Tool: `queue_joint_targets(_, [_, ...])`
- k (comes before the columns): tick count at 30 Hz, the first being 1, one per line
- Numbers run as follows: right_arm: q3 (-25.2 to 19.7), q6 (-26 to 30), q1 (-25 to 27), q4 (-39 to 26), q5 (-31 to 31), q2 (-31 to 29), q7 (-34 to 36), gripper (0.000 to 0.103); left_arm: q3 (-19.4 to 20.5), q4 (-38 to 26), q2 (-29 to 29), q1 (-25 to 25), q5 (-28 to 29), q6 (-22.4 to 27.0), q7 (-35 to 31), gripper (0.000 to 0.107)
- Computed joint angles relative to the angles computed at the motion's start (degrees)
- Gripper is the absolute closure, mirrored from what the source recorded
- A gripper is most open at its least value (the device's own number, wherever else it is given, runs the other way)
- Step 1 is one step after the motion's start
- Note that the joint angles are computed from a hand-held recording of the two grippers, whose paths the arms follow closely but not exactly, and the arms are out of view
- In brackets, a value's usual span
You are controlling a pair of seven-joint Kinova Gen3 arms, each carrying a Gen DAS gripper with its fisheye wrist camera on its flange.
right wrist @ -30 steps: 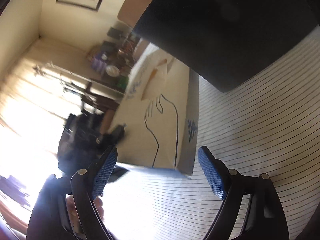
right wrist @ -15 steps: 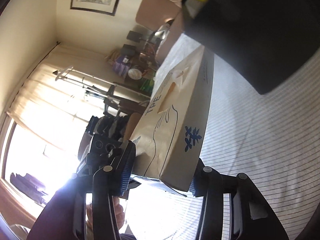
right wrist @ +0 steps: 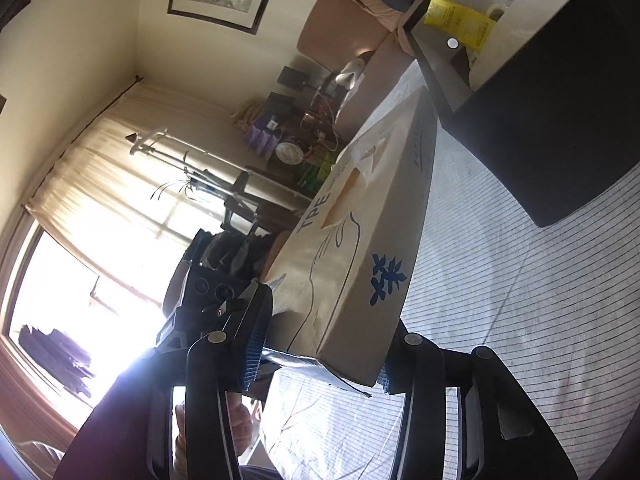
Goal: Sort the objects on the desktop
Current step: 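Carry the upright glove box with the left gripper over the black box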
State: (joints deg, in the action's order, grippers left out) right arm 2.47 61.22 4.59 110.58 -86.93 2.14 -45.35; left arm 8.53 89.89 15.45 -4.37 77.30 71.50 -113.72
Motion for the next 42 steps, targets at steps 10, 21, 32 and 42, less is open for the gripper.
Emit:
queue_joint_targets(10, [0.3, 2.8, -0.2, -7.5, 4.3, -0.7, -2.9, 0.057, -1.0, -2.3, -3.6, 0.2, 1.6, -0.3, 0.7, 0.077])
queue_joint_targets(21, [2.9, 8.8, 4.0, -11.2, 7.0, 0.0, -2.8, 0.057, 1.6, -7.9, -0.7, 4.0, 0.9, -4.6, 2.4, 0.077])
queue_joint_targets(32, [2.3, 13.6, 9.8, -13.0, 6.1, 4.5, -0.8, 0.057, 4.4, -11.1, 2.6, 6.6, -1.5, -9.4, 2.9, 0.075])
queue_joint_targets(42, [2.5, 17.2, 13.7, -13.1, 7.7, 5.8, -0.1, 0.057, 6.8, -13.6, 4.9, 8.5, -4.6, -10.9, 3.9, 0.074])
